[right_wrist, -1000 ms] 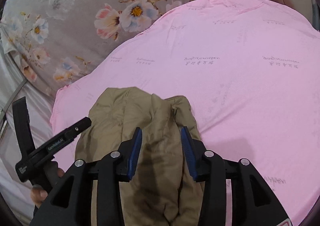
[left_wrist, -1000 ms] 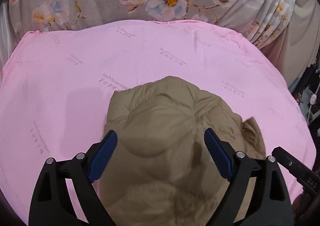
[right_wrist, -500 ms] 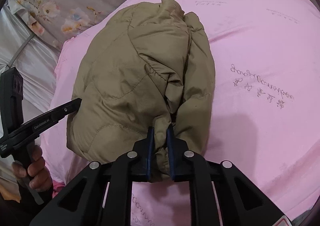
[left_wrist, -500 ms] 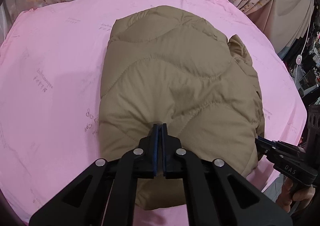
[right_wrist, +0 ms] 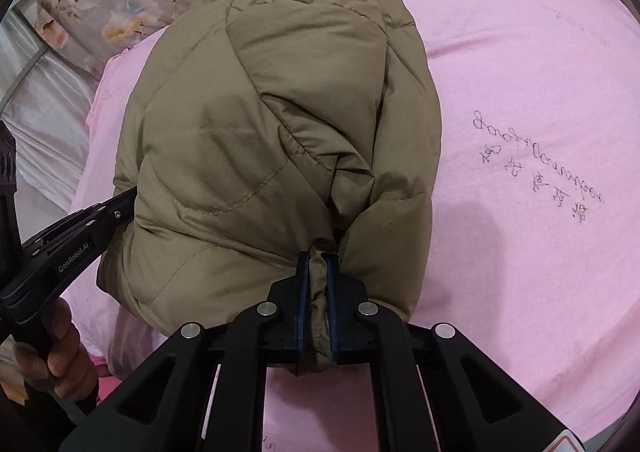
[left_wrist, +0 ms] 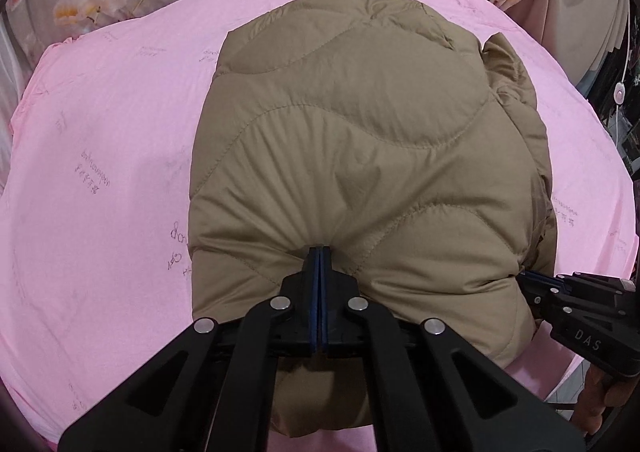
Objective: Fold large clothes
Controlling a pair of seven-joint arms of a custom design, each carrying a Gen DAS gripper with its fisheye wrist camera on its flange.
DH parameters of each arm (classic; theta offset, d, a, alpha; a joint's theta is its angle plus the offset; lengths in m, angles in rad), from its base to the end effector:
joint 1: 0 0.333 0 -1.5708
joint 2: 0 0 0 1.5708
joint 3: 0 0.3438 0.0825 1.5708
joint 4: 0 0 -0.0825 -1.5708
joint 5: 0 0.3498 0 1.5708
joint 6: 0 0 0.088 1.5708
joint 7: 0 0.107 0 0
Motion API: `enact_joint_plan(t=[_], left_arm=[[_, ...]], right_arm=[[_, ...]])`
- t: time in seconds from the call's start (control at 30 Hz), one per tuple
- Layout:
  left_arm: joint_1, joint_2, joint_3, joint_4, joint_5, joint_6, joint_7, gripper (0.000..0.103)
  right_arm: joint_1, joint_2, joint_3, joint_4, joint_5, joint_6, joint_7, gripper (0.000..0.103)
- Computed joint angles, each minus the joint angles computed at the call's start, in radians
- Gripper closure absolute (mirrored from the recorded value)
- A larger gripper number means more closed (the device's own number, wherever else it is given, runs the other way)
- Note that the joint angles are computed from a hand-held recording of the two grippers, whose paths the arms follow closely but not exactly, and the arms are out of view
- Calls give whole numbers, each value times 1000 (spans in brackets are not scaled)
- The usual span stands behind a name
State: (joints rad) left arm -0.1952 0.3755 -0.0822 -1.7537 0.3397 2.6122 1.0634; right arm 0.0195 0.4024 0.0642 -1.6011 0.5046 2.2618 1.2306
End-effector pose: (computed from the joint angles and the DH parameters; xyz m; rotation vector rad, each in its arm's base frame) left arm 0.6445 -0.1834 0.4532 -1.9139 1.9302 -0.5060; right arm 0.6736 0.0624 0.4680 -1.9845 1.7250 0.1036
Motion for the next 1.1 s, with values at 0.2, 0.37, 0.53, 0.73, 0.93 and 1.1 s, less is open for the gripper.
enact_joint_plan(t=[0.2,0.37,0.53,0.73,0.93,1.1], left_arm=[[-20,8,20,2,44,9,-29,103],[-31,8,26,1,81,10,-60,103],[-17,-8,3,0,60,-13,-37,103],[92,-94,-53,-69,-164,70,94,48],[203,-53,-117,-5,-447,89,297,8],[276,75,-169,125,-657,-5,395,8]], right_arm=[[3,10,-3,17,-14,-17,15,99],[13,29,-11,60,-56,-48,53,99],[15,23,-15,89,-88,-91,85,95],[-66,-42,6,71,110,-40,-11,43],[-167,95,29,259,328,-157,0,22],[-206,300,59,496,351,-290,161,22]])
